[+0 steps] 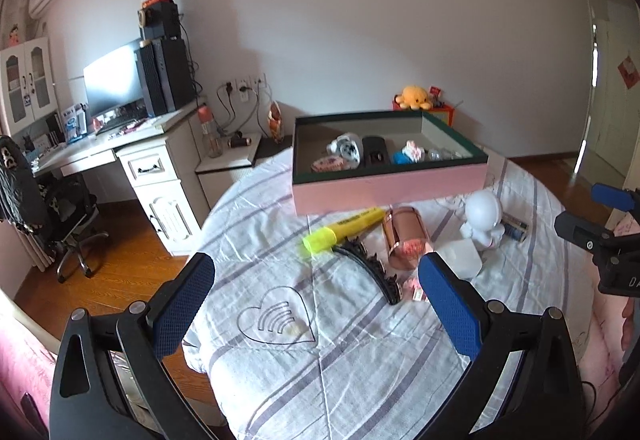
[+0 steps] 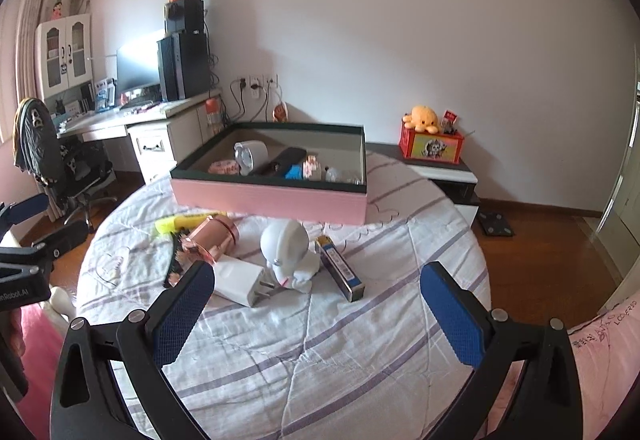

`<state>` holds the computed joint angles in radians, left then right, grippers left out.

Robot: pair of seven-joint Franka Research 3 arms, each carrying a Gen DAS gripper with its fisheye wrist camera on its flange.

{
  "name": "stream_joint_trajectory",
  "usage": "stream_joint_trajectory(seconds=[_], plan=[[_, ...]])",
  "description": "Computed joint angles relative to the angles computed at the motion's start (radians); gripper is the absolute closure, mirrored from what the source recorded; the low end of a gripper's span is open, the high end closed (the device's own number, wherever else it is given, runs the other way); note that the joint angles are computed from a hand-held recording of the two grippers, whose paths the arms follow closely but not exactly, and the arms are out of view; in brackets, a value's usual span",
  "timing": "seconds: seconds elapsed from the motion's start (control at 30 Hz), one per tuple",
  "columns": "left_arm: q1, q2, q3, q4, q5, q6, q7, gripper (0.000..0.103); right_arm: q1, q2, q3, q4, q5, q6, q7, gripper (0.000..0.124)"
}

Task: Organize rigid objects
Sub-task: 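Withdraw both tools from the box toward the remaining items on the bed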

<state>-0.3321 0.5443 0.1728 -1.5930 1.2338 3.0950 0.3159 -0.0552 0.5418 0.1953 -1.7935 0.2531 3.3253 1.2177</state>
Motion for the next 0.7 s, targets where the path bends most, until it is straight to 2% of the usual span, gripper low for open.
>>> stream_joint_trajectory(seconds=[0.1,0.3,0.43,0.57,0.7], plan=[[0.076,0.047,-0.11,0.03,-0.159,-0.04,0.196,0.0,0.021,0.029,-0.027,0.037,0.006,-0.036,0.002,0.021],[0.167,0.158,-0.261,0.132,-0.412,-0.108,0.473,0.0,0.052,0.086,-0.068,0.114,0.029,-0.101,-0.013,0.021],[0.176,0.251,-0.312,0.256,-0.534,-0.221,0.611,0.0,0.067,0.121,-0.093,0.166,0.046,-0.143,-0.02,0.021],[0.169,0.328,-0.335,0.374,-0.64,-0.33,0.721,0.0,0.074,0.158,-0.107,0.222,0.06,-0.18,-0.024,0.021],[0.143,0.368,-0.307,0.437,-0.703,-0.367,0.766,0.0,0.076,0.184,-0.109,0.261,0.069,-0.203,-0.035,0.021]])
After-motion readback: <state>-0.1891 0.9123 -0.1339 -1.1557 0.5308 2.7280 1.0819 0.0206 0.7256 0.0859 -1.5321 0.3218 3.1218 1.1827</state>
